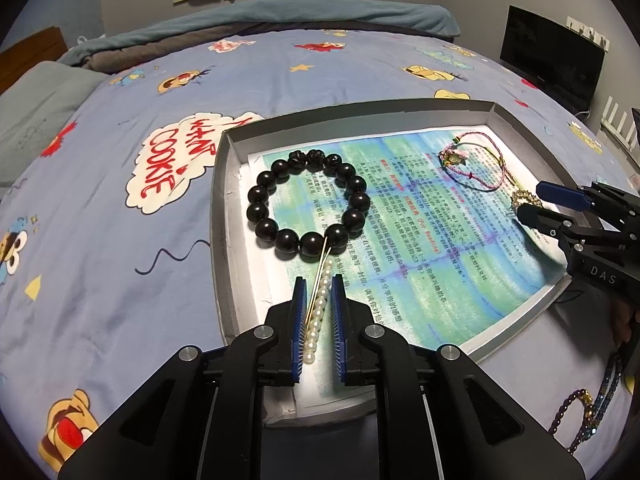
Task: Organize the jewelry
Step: 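Open the left tool to drop the bangle while right releases the brooch, then withdraw both open tools from the tray toward the remaining jewelry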
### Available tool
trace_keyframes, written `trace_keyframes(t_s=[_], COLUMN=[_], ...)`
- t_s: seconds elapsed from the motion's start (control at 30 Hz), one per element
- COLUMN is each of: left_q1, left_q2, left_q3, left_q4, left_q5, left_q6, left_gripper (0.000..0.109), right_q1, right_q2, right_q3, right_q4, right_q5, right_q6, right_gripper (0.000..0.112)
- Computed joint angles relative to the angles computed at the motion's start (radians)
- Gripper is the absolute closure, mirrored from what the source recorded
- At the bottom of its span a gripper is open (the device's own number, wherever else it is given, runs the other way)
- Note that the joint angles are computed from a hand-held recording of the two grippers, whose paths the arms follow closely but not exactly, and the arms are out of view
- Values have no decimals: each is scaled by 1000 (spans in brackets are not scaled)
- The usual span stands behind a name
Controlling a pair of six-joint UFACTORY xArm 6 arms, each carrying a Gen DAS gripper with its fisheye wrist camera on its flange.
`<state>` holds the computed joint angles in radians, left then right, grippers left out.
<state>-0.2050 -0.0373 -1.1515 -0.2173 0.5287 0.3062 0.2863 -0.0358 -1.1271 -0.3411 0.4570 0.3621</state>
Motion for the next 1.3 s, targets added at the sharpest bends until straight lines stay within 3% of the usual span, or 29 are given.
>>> trace_keyframes(t_s=[0.17, 0.3, 0.4, 0.5, 0.63, 0.7, 0.9, 1.3], left_q1=[-2, -17, -21, -20, -15, -10, -2, 25], left_q2=[-5, -31, -44, -60, -78, -88, -118, -271], left_q3=[4, 37, 46, 56, 67, 72, 83, 105], left_q4=[-26, 12, -20, -59, -63, -55, -20, 62], left_q5=[-6, -63, -80, -96, -122, -132, -145, -62], left_q6=[20, 10, 36, 48, 27, 3, -50, -110], left_gripper=[87, 61, 56, 41, 29, 26, 18, 15], right_q1=[-2, -1, 7, 6, 0, -1, -4, 32], right_q2=[-2, -12, -15, -26, -48, -66, -117, -270], right_q3=[-1, 11, 10, 18, 35, 50, 77, 87], right_q4=[-27, -12, -76, -82, -60, -46, -114, -122], right_q5=[1, -21, -18, -30, -46, -64, -81, 5], right_q6=[26, 3, 46, 57, 52, 47, 134, 129], right_gripper=[58, 46, 43, 34, 22, 15, 15, 15])
